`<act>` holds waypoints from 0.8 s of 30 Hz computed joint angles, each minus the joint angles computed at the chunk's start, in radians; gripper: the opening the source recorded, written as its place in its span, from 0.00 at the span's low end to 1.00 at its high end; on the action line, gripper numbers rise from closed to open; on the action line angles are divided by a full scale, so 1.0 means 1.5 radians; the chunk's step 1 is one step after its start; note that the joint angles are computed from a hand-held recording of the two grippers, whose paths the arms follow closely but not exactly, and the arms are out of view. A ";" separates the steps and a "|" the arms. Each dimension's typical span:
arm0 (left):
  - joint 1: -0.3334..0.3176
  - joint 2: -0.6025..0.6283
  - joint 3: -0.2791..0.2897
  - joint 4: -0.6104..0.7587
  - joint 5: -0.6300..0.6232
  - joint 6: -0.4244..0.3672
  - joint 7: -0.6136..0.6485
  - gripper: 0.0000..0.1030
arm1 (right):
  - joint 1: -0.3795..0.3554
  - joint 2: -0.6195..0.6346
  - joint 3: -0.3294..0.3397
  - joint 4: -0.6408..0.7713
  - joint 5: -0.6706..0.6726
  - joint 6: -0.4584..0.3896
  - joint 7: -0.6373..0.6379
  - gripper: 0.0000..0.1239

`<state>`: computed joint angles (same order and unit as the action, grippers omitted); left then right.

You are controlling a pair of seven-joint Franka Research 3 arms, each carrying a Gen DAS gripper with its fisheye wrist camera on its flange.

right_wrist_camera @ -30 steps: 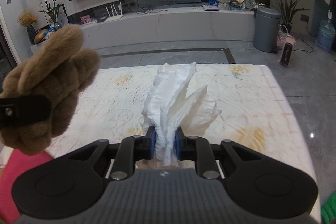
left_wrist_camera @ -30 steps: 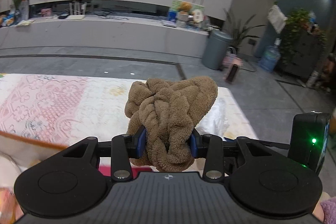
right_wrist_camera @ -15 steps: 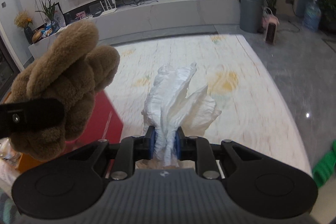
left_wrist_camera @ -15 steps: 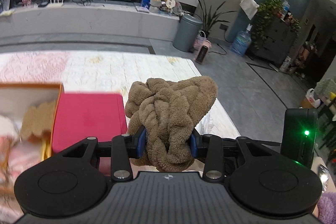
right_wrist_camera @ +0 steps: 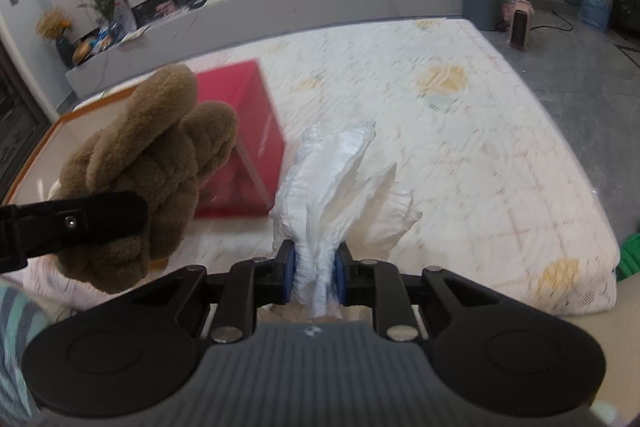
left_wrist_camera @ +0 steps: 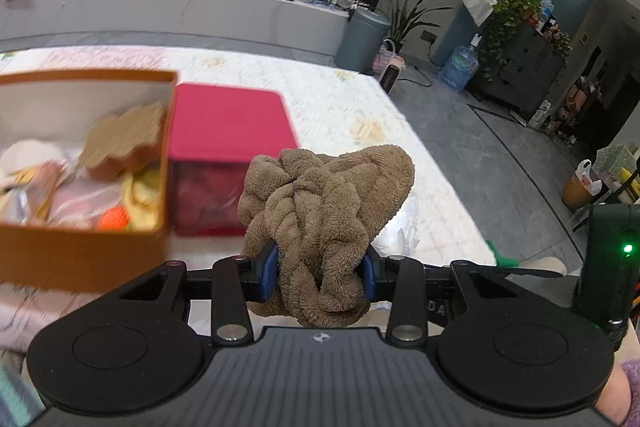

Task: Organize soft objects
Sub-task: 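Carry the brown towel and white tissue over the orange box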

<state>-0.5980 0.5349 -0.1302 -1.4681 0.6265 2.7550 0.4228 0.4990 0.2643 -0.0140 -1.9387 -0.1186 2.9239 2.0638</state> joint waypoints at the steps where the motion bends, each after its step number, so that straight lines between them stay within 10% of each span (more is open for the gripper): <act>1: -0.001 -0.013 0.003 -0.021 0.003 0.004 -0.011 0.44 | 0.000 -0.002 0.005 -0.003 0.002 -0.002 -0.005 0.15; 24: 0.062 -0.233 0.014 -0.299 0.355 0.108 -0.399 0.44 | 0.071 -0.005 0.032 0.040 -0.038 0.014 -0.028 0.16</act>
<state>-0.5054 0.1858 -0.1088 -1.9160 1.1589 2.9168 -0.1764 0.6058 0.2567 0.0338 -1.8786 -0.1762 2.9448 2.0219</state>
